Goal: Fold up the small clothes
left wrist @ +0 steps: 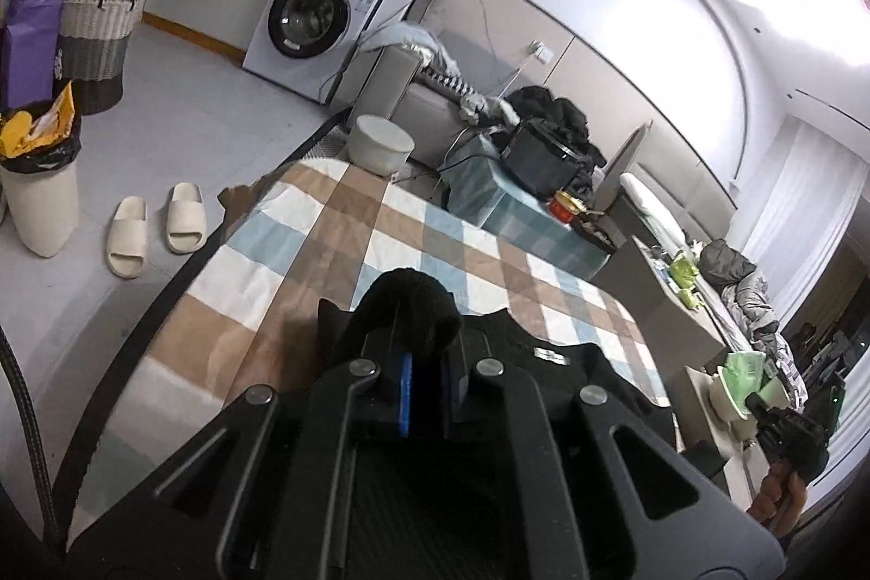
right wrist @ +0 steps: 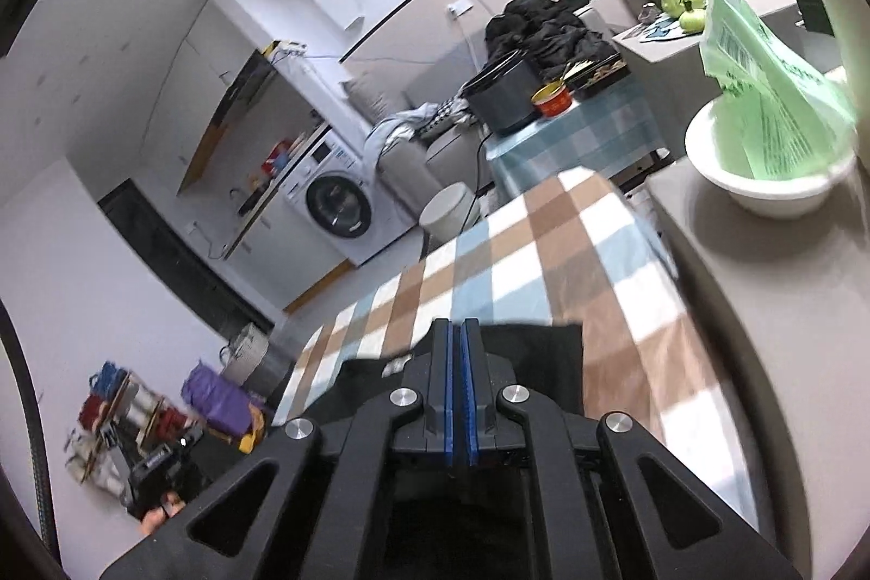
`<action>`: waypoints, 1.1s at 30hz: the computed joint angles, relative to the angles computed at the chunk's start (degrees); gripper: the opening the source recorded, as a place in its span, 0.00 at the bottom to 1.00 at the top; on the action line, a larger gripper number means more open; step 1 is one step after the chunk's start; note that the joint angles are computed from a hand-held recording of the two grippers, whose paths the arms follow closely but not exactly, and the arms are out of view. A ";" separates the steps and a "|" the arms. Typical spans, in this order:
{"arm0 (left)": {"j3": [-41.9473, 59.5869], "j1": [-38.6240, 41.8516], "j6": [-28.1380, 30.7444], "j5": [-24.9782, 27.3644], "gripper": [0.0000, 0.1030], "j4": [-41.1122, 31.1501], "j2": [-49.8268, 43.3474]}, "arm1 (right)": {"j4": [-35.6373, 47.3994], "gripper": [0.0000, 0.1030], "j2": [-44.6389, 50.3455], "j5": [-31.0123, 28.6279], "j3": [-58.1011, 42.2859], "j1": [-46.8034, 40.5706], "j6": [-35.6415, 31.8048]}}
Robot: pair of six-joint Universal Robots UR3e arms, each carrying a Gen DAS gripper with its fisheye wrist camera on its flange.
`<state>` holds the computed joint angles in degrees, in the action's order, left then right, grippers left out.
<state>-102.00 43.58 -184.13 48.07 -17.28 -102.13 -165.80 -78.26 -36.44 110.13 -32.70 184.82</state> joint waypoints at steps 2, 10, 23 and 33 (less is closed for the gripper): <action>2.81 -1.91 -0.75 2.28 0.04 -0.15 -3.39 | 0.17 0.05 3.21 -3.51 -4.77 2.02 1.03; 1.90 -2.02 0.70 4.42 0.04 1.30 -8.00 | 25.00 0.20 2.60 -11.56 -7.76 4.08 -13.52; -2.48 -0.68 2.75 3.35 0.04 2.02 -4.27 | 41.31 0.48 -3.82 -3.71 1.22 -1.07 -27.72; -3.91 0.69 2.51 2.09 0.04 2.08 -1.58 | 19.99 0.09 2.28 -1.68 -0.59 3.72 -14.82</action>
<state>-105.91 44.28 -181.62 50.16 -15.20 -103.72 -145.80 -75.98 -38.12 109.54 -28.98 170.00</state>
